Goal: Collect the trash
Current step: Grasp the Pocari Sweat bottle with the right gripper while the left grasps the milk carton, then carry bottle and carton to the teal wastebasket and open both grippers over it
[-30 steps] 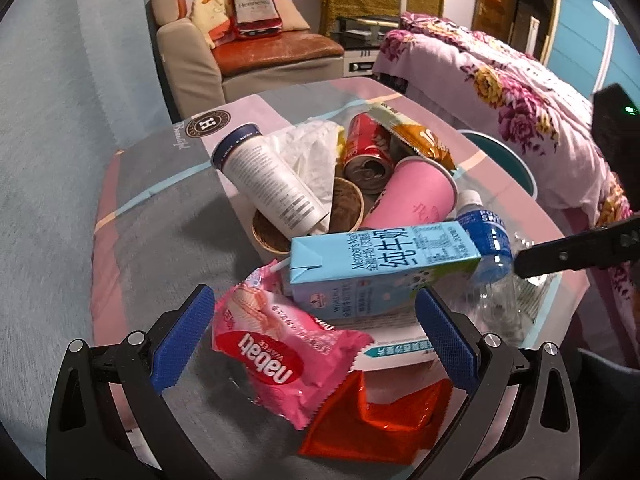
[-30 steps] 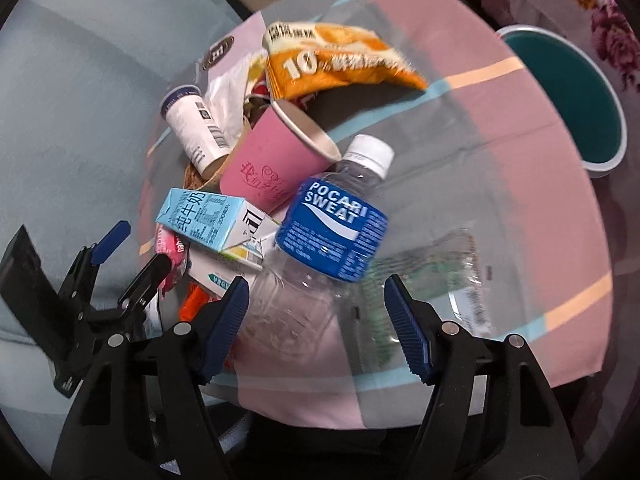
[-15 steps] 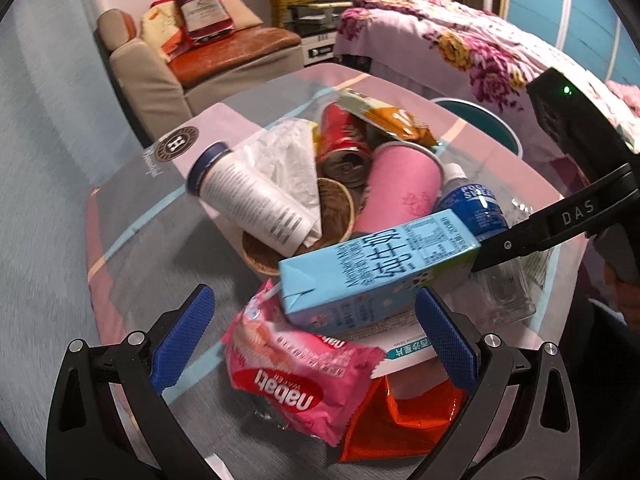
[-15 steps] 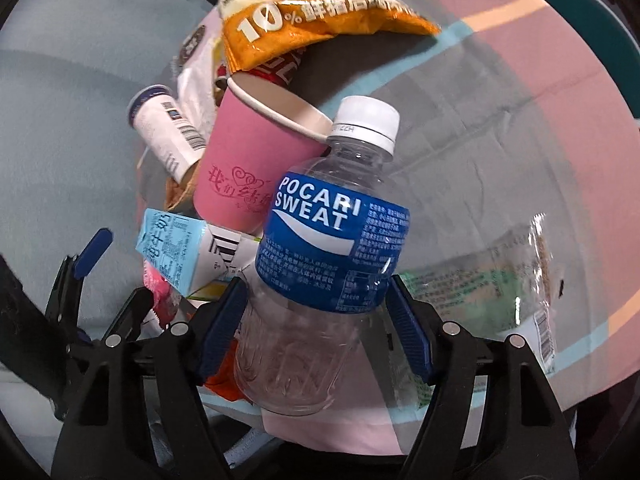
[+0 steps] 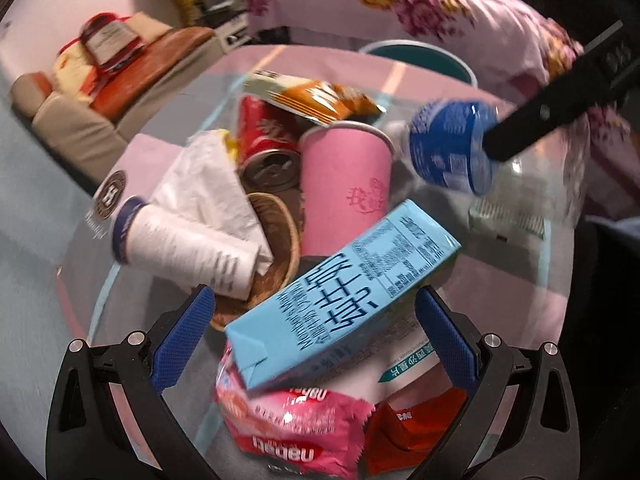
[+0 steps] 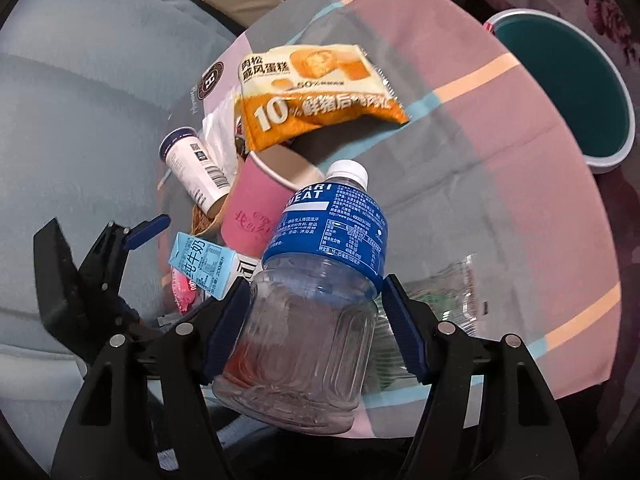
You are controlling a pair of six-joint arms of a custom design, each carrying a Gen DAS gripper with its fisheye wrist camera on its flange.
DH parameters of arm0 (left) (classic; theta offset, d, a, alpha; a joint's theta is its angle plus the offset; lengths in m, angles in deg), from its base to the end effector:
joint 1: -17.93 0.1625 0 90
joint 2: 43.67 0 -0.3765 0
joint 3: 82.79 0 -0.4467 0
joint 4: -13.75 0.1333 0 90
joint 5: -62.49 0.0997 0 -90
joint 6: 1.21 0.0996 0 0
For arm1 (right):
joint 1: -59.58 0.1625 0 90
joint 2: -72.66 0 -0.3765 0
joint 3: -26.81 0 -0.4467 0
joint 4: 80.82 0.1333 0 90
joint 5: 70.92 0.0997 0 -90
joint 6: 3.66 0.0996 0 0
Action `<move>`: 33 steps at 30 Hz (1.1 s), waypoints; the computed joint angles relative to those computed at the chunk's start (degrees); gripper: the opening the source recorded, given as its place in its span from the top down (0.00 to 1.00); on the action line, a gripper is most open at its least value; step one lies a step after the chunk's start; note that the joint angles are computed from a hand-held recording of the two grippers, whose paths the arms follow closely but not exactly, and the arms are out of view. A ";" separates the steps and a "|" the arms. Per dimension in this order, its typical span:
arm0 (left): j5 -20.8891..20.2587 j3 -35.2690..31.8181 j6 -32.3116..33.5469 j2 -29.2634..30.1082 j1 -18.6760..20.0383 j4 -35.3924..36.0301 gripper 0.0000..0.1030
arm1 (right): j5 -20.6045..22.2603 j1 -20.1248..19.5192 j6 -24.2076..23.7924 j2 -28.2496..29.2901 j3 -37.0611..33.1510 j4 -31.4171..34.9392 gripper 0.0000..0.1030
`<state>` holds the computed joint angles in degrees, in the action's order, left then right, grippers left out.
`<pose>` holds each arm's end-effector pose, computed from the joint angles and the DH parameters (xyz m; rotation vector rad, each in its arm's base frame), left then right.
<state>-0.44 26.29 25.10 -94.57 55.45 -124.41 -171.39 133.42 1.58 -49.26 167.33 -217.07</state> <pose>-0.3320 -0.4801 -0.0296 1.7199 2.0063 0.0816 0.0110 -0.3760 0.2991 -0.5903 -2.7793 0.6711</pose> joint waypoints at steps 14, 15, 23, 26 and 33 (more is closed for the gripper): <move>-6.14 -3.81 -1.63 1.73 1.18 8.70 0.51 | 4.37 -4.39 -2.47 6.37 -3.74 4.71 0.37; -5.86 -4.34 -2.11 2.37 1.11 9.25 0.51 | 4.74 -4.67 -2.46 6.87 -3.93 4.63 0.37; -7.32 -6.40 -6.62 4.77 1.88 12.23 0.62 | 9.23 -7.81 -3.60 8.44 -3.94 3.22 0.37; -8.74 -5.14 -8.51 3.10 2.07 10.09 0.63 | 10.23 -7.43 -5.71 6.96 -3.22 1.97 0.38; -10.45 -2.82 -15.00 -1.05 1.00 5.86 0.63 | 16.11 -9.40 -9.00 0.02 -2.03 2.54 0.38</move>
<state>-10.89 23.47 10.10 -95.63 56.45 -118.55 -155.28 124.02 -7.42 -49.24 165.29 -214.53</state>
